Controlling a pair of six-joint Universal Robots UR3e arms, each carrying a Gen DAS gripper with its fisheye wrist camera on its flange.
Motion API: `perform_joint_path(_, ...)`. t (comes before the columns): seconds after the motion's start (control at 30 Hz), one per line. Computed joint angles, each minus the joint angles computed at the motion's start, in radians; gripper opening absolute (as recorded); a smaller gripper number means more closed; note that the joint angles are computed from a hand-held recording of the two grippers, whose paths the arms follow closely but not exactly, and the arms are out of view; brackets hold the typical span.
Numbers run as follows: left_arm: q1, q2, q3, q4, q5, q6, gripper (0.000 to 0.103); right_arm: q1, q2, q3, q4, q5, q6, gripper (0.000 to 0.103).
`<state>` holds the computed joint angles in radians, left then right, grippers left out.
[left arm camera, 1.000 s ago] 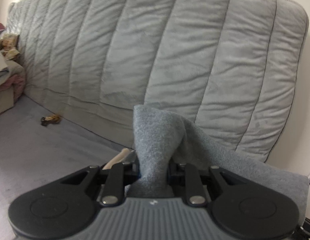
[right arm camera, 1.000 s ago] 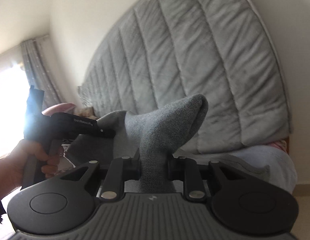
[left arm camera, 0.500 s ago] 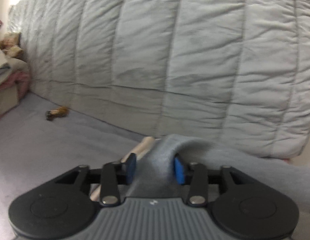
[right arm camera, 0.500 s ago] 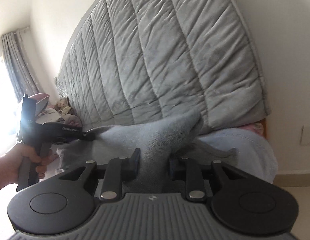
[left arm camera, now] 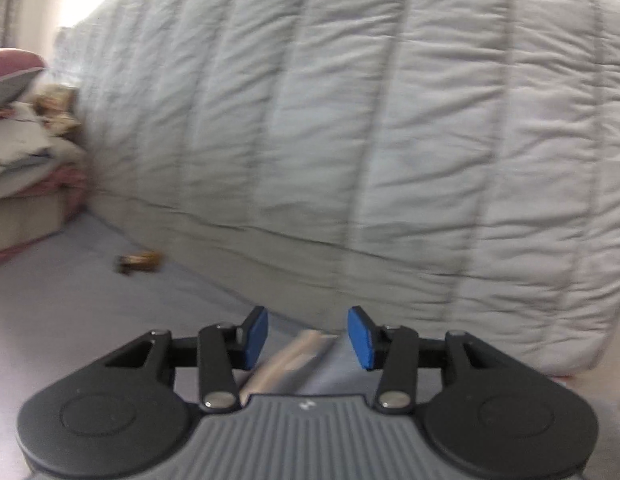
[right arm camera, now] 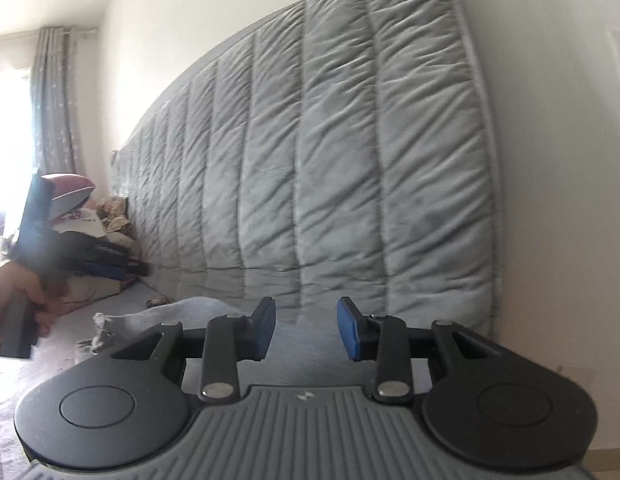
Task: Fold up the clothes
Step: 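Lower the sweater onto the stack of folded clothes with both grippers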
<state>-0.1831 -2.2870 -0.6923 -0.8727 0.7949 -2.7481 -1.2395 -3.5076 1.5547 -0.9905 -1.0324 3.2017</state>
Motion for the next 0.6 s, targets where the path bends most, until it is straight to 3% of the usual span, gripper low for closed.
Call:
perform_joint_path(0.2,-0.003,0.089,-0.31,0.13,-0.043,0.075,0.046,-0.05,0.028,-0.095,0.189,0.144,-0.145,0.037)
perform_joint_path(0.37,0.066,0.106,-0.472,0.235,-0.072,0.129,0.05,-0.066,0.012,-0.134,0.362,0.144,-0.276,0.037)
perform_joint_path(0.43,0.092,0.103,-0.49,0.236,-0.083,0.126,0.057,-0.063,0.012,-0.131,0.38,0.144,-0.297,0.037)
perform_joint_path(0.6,0.133,0.142,-0.536,0.241,-0.119,0.08,0.055,-0.049,0.036,-0.144,0.339,0.17,-0.272,0.037)
